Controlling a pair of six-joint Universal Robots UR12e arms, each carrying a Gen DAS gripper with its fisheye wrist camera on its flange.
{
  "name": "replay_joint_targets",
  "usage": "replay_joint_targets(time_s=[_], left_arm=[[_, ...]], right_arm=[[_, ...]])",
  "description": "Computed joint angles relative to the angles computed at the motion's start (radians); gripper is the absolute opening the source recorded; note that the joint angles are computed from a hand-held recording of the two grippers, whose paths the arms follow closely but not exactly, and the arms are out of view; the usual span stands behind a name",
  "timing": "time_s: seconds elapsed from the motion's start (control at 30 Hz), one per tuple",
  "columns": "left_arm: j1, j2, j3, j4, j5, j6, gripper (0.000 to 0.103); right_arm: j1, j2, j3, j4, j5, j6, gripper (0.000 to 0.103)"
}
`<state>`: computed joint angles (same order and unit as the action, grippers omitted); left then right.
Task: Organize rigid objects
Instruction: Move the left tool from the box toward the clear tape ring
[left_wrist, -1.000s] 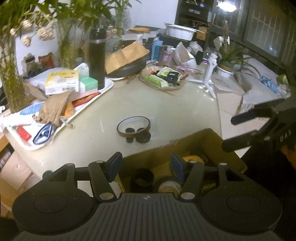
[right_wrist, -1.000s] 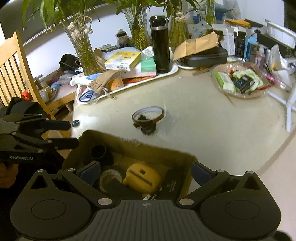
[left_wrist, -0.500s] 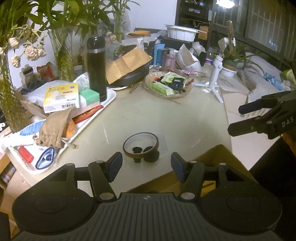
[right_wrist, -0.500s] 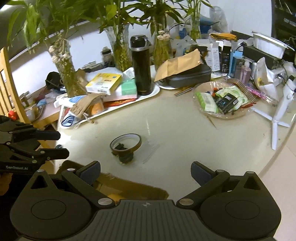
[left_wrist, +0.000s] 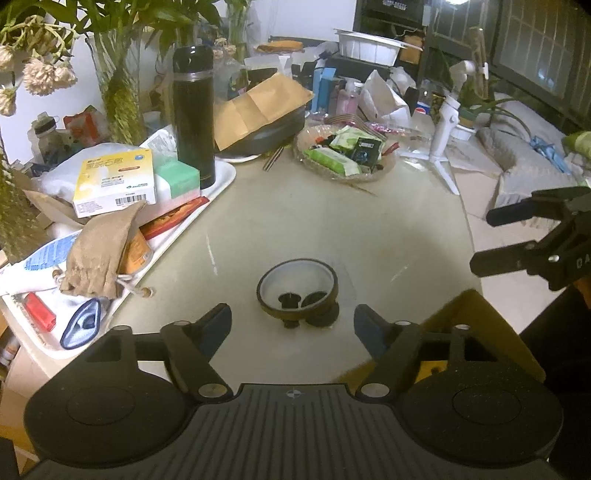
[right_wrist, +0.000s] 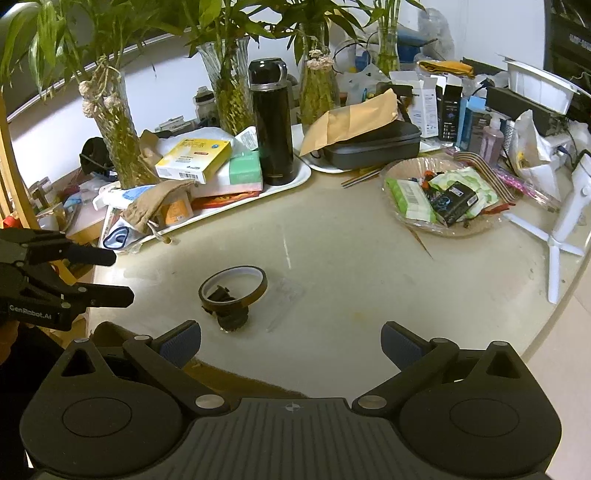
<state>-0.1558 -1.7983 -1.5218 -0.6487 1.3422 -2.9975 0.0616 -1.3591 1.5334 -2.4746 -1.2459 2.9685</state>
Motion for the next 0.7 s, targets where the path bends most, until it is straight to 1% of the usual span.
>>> replay_joint_targets(time_s=[0.13, 0.23, 0.33, 0.6, 0.63, 0.7], left_arm=[[0.001, -0.022, 0.030, -0.015, -0.016, -0.006, 0.074], [-0.001, -0.042, 0.057, -0.043, -0.024, -0.014, 0.074], [-0.006, -0.059, 0.079, -0.068, -0.021, -0.023, 0.080], [-0.016, -0.099, 0.143, -0.174, 0.003, -0.023, 0.082], [-0.017, -0.105, 0.156, -0.200, 0.006, -0.019, 0.083], [-0.015, -0.113, 0.170, -0.227, -0.001, -0.013, 0.083]], right_arm=[[0.001, 0.014, -0.020, 0.006, -0.005, 0.003, 0.103], [-0.001, 0.021, -0.028, 0.005, -0.007, 0.013, 0.103], [-0.005, 0.025, -0.026, -0.004, -0.001, 0.019, 0.103], [-0.019, 0.044, -0.026, -0.011, 0.027, 0.028, 0.103], [-0.021, 0.048, -0.026, -0.016, 0.032, 0.031, 0.103], [-0.021, 0.053, -0.026, -0.028, 0.034, 0.036, 0.103]])
